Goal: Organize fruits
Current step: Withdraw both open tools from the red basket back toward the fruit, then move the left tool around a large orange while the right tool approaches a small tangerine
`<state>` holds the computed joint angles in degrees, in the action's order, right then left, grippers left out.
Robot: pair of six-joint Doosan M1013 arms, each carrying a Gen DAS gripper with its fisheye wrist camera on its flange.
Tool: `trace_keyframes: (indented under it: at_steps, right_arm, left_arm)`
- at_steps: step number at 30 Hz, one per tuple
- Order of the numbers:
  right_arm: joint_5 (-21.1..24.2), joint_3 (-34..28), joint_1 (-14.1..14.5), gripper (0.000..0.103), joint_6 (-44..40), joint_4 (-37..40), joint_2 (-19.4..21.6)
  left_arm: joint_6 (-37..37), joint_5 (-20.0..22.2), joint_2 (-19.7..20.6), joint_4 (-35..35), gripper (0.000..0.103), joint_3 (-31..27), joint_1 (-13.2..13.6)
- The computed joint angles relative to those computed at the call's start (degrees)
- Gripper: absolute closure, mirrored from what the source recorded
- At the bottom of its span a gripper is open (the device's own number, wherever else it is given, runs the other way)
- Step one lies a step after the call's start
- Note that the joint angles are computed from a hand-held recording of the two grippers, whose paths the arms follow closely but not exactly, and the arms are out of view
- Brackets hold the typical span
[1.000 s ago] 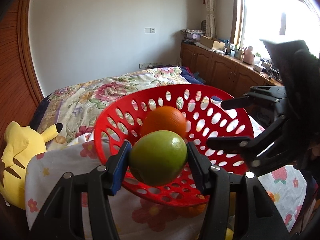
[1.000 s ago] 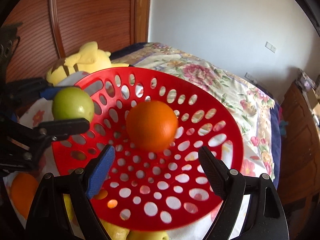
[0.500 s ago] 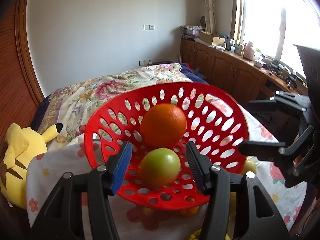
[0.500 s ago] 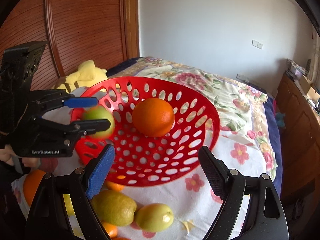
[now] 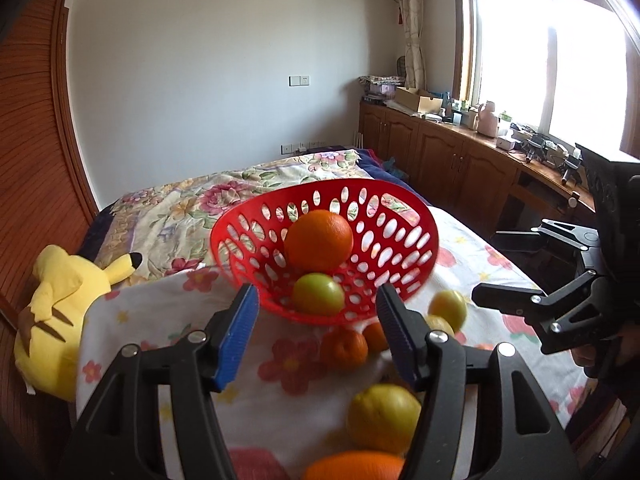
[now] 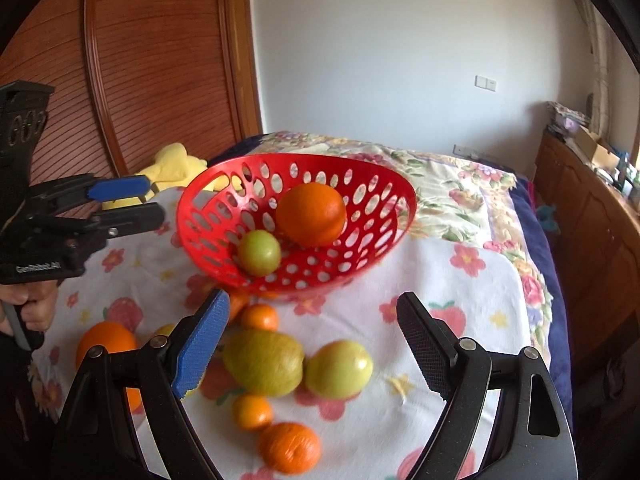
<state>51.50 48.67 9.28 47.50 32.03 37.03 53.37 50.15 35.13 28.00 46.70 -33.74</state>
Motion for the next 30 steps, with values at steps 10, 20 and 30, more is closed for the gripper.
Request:
trace_keyframes:
  at_steps: [10,20,30]
  right_arm:
    - [-6.89,12.69,-0.25,0.016,-2.41,2.25,-6.33]
    - [-9.7,18.01,-0.51,0.027,-0.66,1.93,-8.2]
    - [-9.12,17.59,-0.64,0.04,2.46,0.92,-7.02]
  left_arm:
    - [-8.48,-4.04,-6.5,4.85,0.038,11.82,-2.11]
    - [-12.39,-5.89,-8.61,6.7,0.034,16.55,-3.47]
    - [-12.7,-6.0,-8.27,5.56,0.034,18.13,-4.2]
